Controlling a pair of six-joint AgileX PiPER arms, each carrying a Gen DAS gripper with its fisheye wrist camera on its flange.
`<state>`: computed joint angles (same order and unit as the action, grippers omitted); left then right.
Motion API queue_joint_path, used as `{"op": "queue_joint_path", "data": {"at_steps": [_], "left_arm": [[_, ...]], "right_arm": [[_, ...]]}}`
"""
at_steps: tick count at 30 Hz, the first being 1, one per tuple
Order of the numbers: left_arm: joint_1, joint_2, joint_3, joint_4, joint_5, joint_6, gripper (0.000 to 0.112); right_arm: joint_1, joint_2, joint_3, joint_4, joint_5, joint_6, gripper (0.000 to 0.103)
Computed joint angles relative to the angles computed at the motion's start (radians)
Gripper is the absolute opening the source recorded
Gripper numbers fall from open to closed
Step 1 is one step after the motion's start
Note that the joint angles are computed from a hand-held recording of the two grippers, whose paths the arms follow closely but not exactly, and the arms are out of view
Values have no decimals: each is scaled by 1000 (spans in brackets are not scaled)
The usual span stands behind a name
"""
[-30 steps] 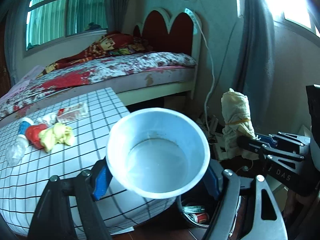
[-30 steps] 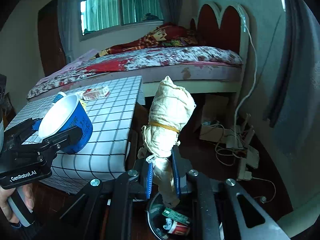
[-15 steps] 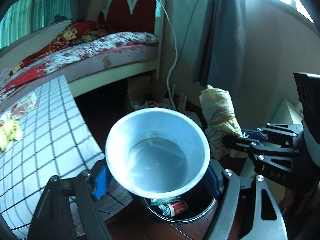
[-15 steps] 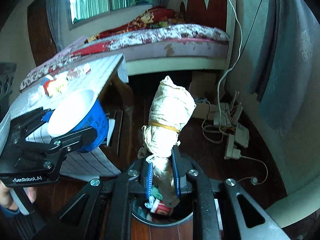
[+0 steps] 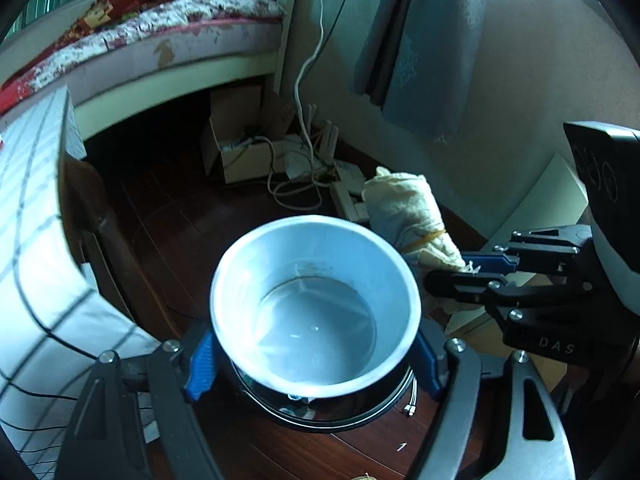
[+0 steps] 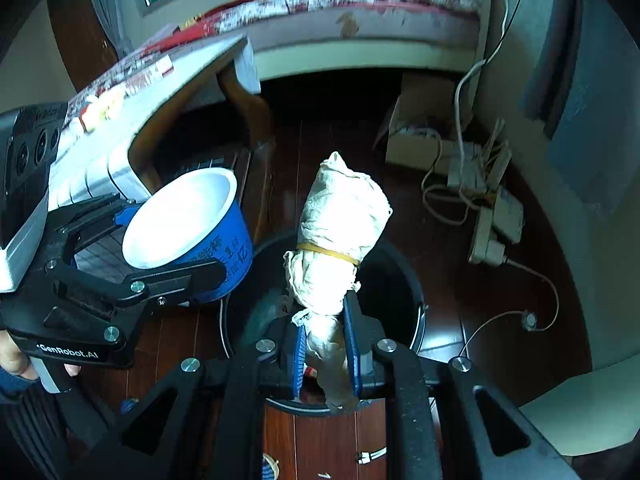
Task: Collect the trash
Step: 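Open both tools to drop the bowl and rag into the bucket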
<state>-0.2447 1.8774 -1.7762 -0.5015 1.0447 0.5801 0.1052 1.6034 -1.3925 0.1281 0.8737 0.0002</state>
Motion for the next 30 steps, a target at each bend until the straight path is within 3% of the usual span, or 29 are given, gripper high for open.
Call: {"op": "queue_joint_path", "data": {"at_steps": [1,2,3,4,5,15,23,30], "left_arm": [[-3,7,-2,-2,4,-4,80],[-7,11,0,1,3,-15,80],[-10,11,5,12,-1,-28,82],[-21,19,0,47,3,-60,90],[-25,23,3,61,2,-72,93],[-29,-1,72,116,-85,-106,95],[-24,-26,119,171,-149,-150,100],[-24,-63,153,199,-177,-169,101]], "right_arm": [[-4,15,-7,-5,13,8,18],[1,26,-12,-44,19,43,27],[6,33,-12,-111,20,106,54],[1,35,-12,-140,21,146,65],[-15,35,-11,-139,23,161,68],[-24,46,-18,-162,66,198,71],[28,59,-24,-243,72,228,102],[60,58,-42,-291,81,263,102]]}}
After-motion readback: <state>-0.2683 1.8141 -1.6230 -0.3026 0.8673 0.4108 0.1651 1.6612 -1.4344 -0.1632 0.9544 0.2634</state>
